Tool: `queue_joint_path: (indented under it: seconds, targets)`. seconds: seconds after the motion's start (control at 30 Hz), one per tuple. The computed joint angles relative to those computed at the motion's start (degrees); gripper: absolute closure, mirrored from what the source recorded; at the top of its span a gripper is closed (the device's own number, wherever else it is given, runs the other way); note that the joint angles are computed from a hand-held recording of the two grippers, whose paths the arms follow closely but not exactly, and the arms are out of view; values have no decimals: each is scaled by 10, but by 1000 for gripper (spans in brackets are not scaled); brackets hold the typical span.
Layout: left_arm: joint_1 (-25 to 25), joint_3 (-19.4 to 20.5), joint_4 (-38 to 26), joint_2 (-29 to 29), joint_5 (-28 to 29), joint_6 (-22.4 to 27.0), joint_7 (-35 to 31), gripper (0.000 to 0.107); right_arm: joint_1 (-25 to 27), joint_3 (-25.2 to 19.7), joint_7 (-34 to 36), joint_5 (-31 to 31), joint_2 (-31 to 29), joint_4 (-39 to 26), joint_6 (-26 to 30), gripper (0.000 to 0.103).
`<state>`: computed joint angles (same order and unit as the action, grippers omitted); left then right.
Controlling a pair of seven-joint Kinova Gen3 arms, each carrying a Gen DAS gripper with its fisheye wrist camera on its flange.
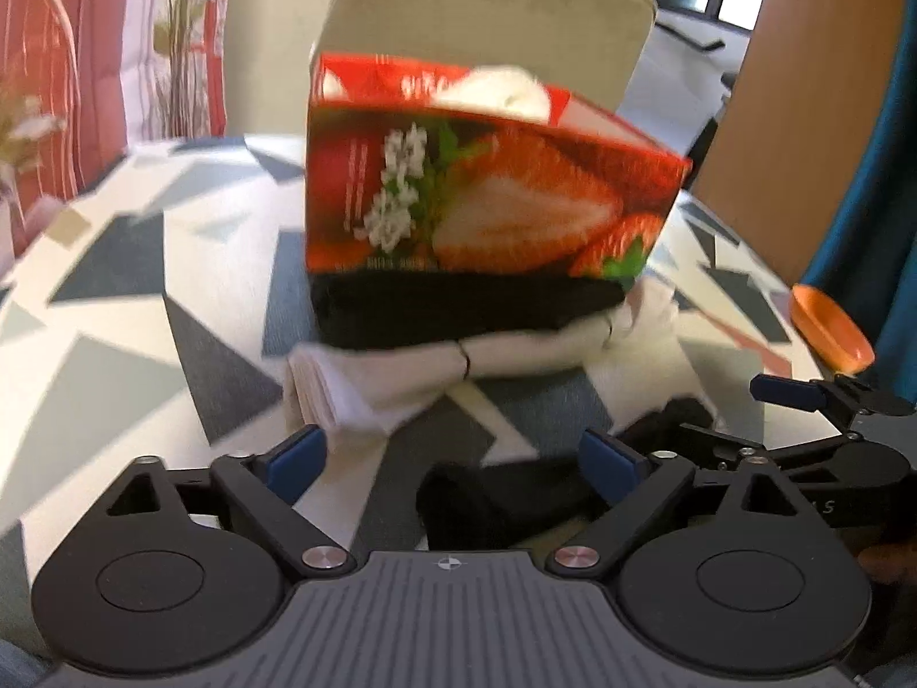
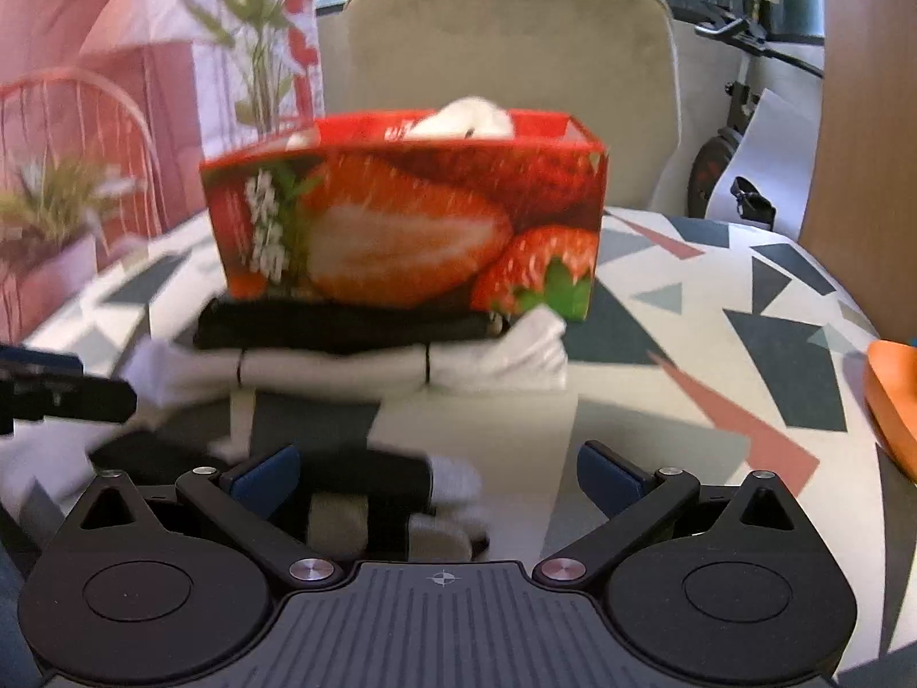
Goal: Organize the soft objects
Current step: 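Withdraw both tools and reach toward the black sock with grey toes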
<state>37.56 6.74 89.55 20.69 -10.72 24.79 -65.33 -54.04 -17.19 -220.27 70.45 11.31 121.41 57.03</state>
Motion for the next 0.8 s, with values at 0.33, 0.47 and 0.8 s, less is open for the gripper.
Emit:
queue_joint_path:
  seconds: [0.33, 0.47, 0.8]
  targets:
    - [-30, 25, 1, 11, 47, 19, -41, 36, 4, 15, 50, -41, 20, -18, -22, 0]
    - [-35, 28, -3, 14, 60, 28, -52, 36, 17, 21, 10, -23, 6, 8, -69, 0]
    - [-42, 33, -5, 19, 79, 28, -73, 36, 27, 14, -23, -3, 1, 23, -85, 0]
